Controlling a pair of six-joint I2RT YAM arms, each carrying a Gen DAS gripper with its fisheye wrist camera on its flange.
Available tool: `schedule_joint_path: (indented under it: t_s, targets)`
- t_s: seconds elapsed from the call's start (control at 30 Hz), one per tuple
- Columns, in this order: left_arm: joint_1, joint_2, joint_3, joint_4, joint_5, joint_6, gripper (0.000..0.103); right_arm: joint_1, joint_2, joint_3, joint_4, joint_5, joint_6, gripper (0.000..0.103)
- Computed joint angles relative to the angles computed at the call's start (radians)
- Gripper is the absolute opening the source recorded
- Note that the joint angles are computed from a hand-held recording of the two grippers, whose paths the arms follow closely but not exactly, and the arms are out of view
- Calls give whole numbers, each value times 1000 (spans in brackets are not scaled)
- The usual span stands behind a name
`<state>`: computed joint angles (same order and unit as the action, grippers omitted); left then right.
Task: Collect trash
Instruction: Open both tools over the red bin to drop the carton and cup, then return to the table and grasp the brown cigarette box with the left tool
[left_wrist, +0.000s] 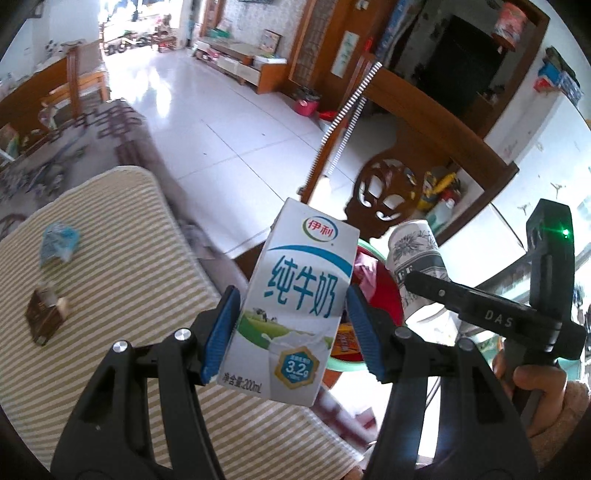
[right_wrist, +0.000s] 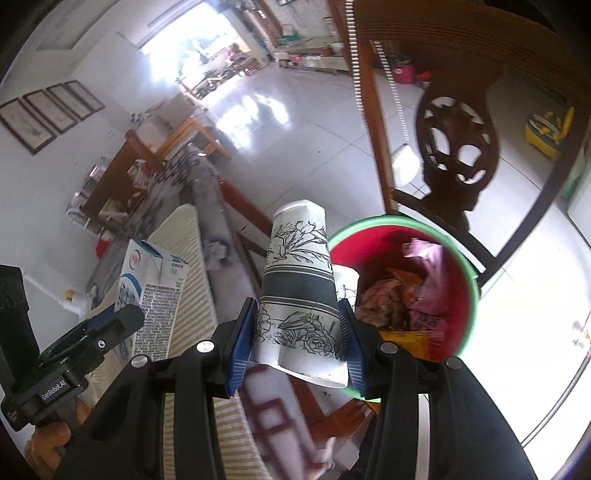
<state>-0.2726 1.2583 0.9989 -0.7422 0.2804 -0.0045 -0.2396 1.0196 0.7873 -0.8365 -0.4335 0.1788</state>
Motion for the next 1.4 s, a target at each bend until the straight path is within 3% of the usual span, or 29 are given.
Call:
schedule_joint_path:
  t_s: [0.37,0.4,0.47,0.5,0.57,0.67,0.83,0.97,1.13,1.4]
  targets:
    - [-200,203,88,83,-14,-83,58,-265,60,-4,-64,-74,-183,43]
    - [-212,220,97,87,-10,-86,60,-274,64,-4,-64,-83,-192,44]
    - [-223,228,101,94,-13,-95,80,-284,78,-1,-68,-102,-204,45]
    - [-224,220,92,107,-15,-103,86,-288,84,-1,-66,-104,-201,53]
    - [-216,212,84,112,-9,-105,86,-301,86,-7,-52,-124,-183,65]
    - [-176,195,69,99,-20,-85,86,-290,101,-1,-48,-132,-173,65]
    - [1,145,27,63,-88,13,86,-230,100,-3,-24,-123,-138,65]
    - [281,122,-11,61,-161,131,86,-162,100,-14,0,-103,-96,65]
    - [576,199,3,99,-189,261,87,-35,89,-28,31,-63,-13,65]
    - [705,429,118,148,-179,695,91,238,57,-34,70,48,164,65]
